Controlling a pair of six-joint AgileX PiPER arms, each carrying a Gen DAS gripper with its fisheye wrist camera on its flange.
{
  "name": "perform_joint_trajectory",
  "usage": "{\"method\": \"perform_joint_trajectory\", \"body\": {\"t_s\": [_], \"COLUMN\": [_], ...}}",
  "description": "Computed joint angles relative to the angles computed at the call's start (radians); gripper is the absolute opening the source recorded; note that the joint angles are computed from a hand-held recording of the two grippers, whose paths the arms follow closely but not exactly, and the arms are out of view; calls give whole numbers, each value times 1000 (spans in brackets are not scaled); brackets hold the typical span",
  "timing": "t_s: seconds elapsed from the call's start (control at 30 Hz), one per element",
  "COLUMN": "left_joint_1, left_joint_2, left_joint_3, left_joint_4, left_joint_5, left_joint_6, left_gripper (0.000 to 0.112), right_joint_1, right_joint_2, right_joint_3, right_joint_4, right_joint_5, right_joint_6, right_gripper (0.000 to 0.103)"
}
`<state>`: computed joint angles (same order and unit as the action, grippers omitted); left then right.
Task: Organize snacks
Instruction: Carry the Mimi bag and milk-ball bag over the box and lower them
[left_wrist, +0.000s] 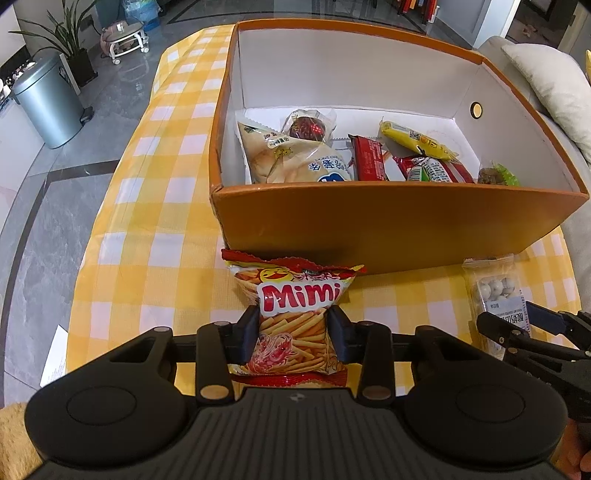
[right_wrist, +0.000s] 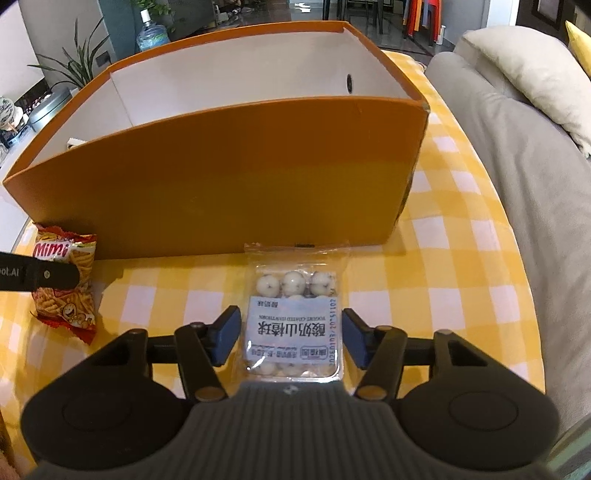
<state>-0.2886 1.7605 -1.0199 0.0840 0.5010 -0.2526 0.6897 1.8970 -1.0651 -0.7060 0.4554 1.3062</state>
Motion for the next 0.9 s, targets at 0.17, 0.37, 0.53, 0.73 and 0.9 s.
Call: {"method": "perform_joint_trajectory", "body": {"t_s": [0.17,0.37,0.53,0.73,0.9], "left_joint_1": [9,13,12,9,6], "left_joint_2": [-18,-87,-171,-266,-317], "left_joint_3": [13,63,108,119,90], "left_joint_4": [-54,-87,-147,-230,-284], "left_joint_5": [10,12,19,53,85], "left_joint_6": [62,92,169,265,308], "left_gripper": [42,41,41,40,40], "right_joint_1": [4,32,70,120,150], "right_joint_2": [-10,-50,-93,-163,-224], "right_joint_3": [-9,-6,-17,-30,-55], "right_joint_4": [46,82,94,78,55], "right_joint_5": [15,53,115,168,209], "right_joint_6": [-47,-90,-110,-131,-151], "right_gripper": [53,52,52,52,51]}}
